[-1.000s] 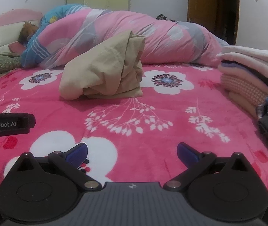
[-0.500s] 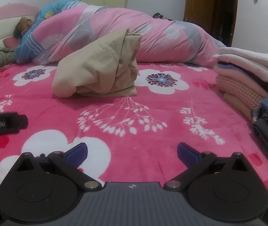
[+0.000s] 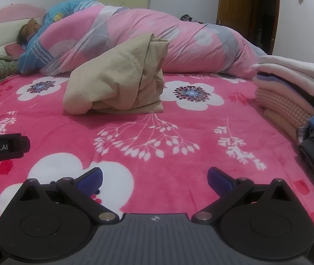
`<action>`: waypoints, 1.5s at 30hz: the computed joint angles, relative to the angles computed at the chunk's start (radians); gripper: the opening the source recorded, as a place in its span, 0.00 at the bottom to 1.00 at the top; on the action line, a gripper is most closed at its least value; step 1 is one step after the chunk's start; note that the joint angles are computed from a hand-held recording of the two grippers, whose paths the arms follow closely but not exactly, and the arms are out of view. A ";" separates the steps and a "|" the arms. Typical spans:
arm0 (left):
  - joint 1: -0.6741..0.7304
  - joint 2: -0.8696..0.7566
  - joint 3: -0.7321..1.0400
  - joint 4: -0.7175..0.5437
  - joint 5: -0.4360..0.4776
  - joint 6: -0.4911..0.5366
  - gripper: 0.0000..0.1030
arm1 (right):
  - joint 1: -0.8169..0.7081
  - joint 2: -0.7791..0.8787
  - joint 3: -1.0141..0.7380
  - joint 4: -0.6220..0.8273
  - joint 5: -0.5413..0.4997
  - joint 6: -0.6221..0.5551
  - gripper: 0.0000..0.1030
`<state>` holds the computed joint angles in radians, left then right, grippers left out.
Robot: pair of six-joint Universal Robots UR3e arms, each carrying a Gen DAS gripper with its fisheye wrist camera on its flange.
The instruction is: Fold clothes
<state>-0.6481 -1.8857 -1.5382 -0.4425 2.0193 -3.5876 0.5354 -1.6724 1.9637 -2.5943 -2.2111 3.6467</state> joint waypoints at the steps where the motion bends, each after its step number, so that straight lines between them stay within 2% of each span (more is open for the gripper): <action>1: 0.004 0.000 0.006 -0.005 -0.006 0.003 1.00 | 0.000 0.001 -0.002 0.003 0.002 0.002 1.00; 45: 0.024 0.006 -0.004 0.011 -0.041 0.044 1.00 | 0.013 0.042 -0.045 0.023 -0.006 0.017 1.00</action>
